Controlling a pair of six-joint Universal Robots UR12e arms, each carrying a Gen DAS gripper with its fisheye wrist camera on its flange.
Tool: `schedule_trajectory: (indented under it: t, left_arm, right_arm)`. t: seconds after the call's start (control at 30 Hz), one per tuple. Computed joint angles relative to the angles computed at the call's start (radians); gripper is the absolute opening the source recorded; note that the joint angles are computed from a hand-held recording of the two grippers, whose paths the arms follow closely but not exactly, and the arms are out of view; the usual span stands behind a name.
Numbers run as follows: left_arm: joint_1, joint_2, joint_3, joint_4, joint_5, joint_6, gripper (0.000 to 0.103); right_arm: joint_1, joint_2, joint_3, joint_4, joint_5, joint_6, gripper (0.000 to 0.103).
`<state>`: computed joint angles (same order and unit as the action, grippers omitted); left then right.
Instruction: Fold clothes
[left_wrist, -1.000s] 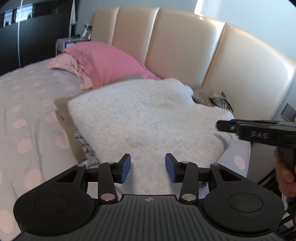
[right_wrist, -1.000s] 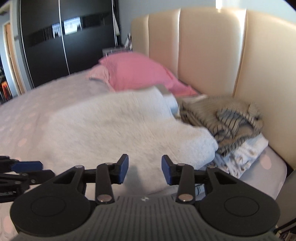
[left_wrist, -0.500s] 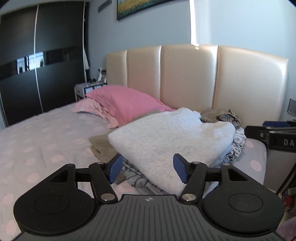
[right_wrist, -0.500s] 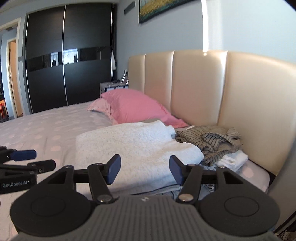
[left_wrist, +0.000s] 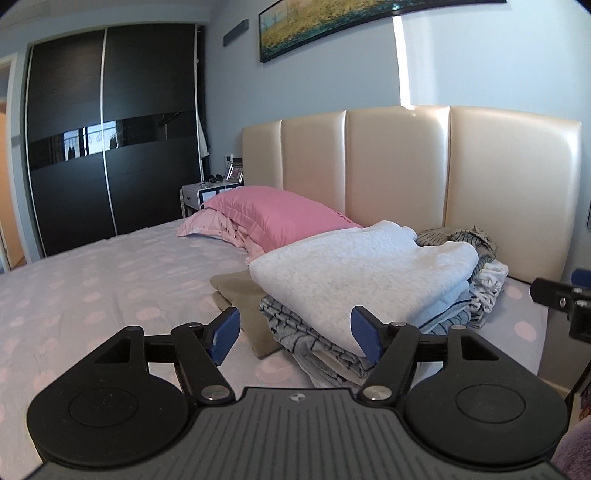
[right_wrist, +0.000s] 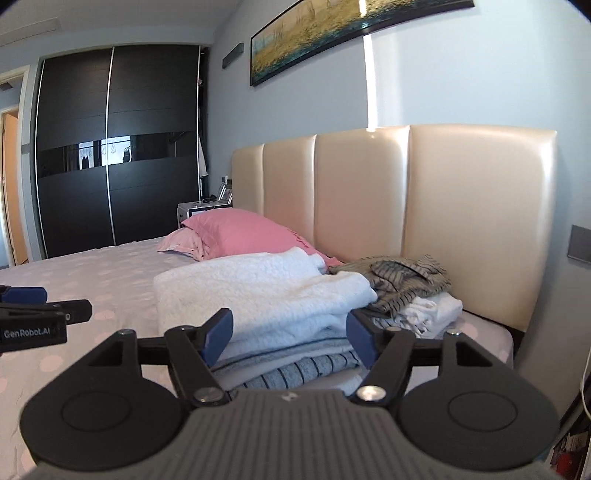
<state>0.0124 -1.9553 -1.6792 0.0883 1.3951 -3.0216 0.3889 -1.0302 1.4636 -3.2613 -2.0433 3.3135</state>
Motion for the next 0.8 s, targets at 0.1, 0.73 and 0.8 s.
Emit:
schedule_trajectory:
  t: [0.1,0.73,0.8]
  left_arm:
    - [-0.001,0.003,-0.017,0.008,-0.004,-0.019,0.073]
    - [-0.024,0.005,-0.033,-0.13,0.021,-0.017,0.078]
    - [-0.027,0.005,-0.033,-0.137,0.03,-0.012,0.078]
  right_arm:
    - [0.006,0.006,0.007,-0.021,-0.025,-0.02,0.071]
    - [-0.022,0.005,0.043,0.041,0.112,0.189,0.077]
    - [-0.018,0.009,0.035,0.055,0.106,0.171,0.077]
